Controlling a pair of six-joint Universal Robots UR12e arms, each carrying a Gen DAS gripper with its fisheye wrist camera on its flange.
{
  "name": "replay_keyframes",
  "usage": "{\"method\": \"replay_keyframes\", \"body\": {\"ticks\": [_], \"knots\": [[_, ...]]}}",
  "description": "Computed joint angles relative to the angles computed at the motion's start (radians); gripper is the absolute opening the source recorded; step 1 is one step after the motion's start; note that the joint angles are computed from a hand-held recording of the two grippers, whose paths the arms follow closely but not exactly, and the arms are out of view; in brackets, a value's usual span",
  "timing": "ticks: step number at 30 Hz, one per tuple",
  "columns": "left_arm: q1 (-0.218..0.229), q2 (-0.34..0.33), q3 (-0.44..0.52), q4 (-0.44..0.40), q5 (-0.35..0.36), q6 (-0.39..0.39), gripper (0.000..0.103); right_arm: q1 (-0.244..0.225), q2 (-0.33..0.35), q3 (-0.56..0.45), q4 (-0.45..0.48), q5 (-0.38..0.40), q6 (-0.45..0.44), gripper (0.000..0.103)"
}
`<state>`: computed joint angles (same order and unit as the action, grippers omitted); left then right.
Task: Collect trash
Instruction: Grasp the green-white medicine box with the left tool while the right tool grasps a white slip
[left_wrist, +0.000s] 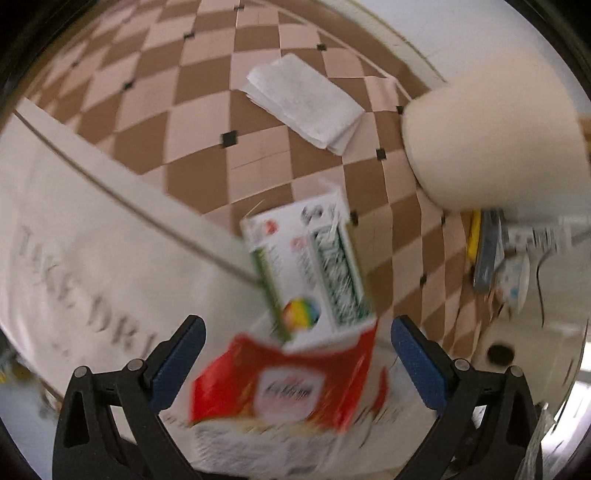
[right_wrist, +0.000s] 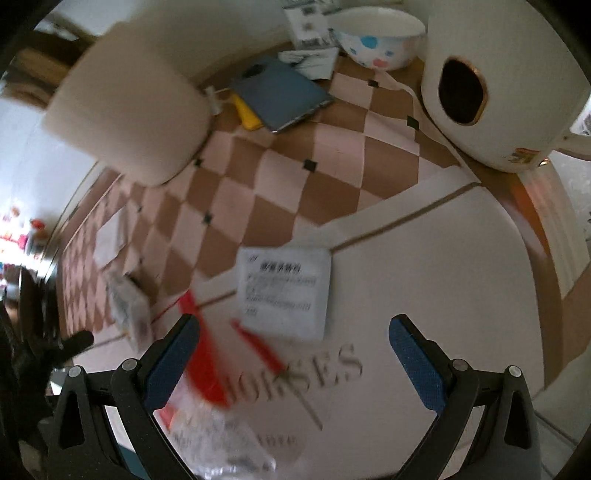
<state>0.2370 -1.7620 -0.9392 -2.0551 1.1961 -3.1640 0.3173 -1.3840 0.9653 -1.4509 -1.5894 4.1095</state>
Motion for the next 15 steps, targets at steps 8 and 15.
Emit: {"method": "replay_keyframes", "body": {"ticks": [8, 15], "knots": [[-0.067, -0.037, 0.003, 0.049, 0.132, 0.014, 0.071, -0.016, 0.039, 0.017, 0.016, 0.019, -0.037, 0.103], [-0.103, 0.057, -0.116, 0.269, 0.379, 0.237, 0.070, 0.041, 0.107, -0.067, 0.094, -0.150, -0.124, 0.073]]}}
